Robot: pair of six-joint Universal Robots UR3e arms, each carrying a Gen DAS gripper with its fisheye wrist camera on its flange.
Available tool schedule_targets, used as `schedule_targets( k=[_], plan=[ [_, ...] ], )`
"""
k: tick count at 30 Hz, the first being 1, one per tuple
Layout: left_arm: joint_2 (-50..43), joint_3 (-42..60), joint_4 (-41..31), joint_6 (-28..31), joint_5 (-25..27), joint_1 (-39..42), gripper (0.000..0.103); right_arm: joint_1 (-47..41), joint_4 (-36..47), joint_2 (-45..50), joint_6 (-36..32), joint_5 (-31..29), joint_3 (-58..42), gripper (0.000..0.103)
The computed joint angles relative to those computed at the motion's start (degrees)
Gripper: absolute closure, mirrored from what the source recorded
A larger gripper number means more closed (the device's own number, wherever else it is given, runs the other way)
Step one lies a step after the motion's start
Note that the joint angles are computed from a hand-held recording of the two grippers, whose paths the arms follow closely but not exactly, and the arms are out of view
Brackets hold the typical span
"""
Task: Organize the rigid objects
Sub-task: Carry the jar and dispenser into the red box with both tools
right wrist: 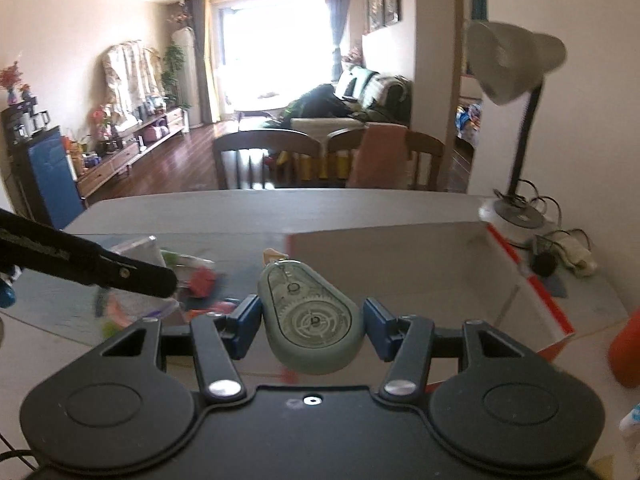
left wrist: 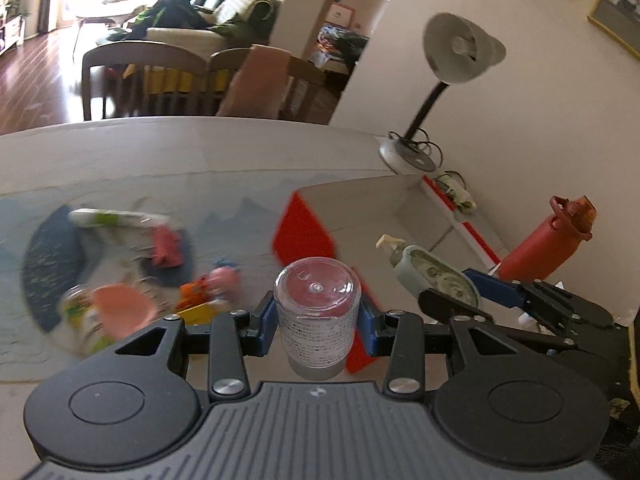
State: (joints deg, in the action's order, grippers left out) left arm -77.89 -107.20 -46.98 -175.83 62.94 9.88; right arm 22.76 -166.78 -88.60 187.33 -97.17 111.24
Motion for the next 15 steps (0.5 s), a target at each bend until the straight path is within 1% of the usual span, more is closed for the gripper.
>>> schedule_targets(
  k=[4, 8, 12, 15],
  plan=[
    [-10.9, 9.0, 4.2, -6.2, 4.9, -9.0, 0.063, -7.2, -0.5, -2.2, -4.6, 4.5, 3.7, 0.048],
    [-21.4, 19.8, 4.3, -10.5, 8.5, -15.8, 0.063, -13.6, -1.3, -2.7, -9.3, 8.4, 5.9, 0.048],
    [-32.4, 32.9, 0.9, -13.3, 11.9, -21.2, 0.063, -18.5, -1.7, -0.3, -13.8, 10.7, 6.0, 0.048],
    [-40.8, 43.9, -4.4, -14.8, 13.3, -23.6, 0.063, -20.6, -0.4, 1.4, -16.6, 12.0, 5.2, 0.048]
  ],
)
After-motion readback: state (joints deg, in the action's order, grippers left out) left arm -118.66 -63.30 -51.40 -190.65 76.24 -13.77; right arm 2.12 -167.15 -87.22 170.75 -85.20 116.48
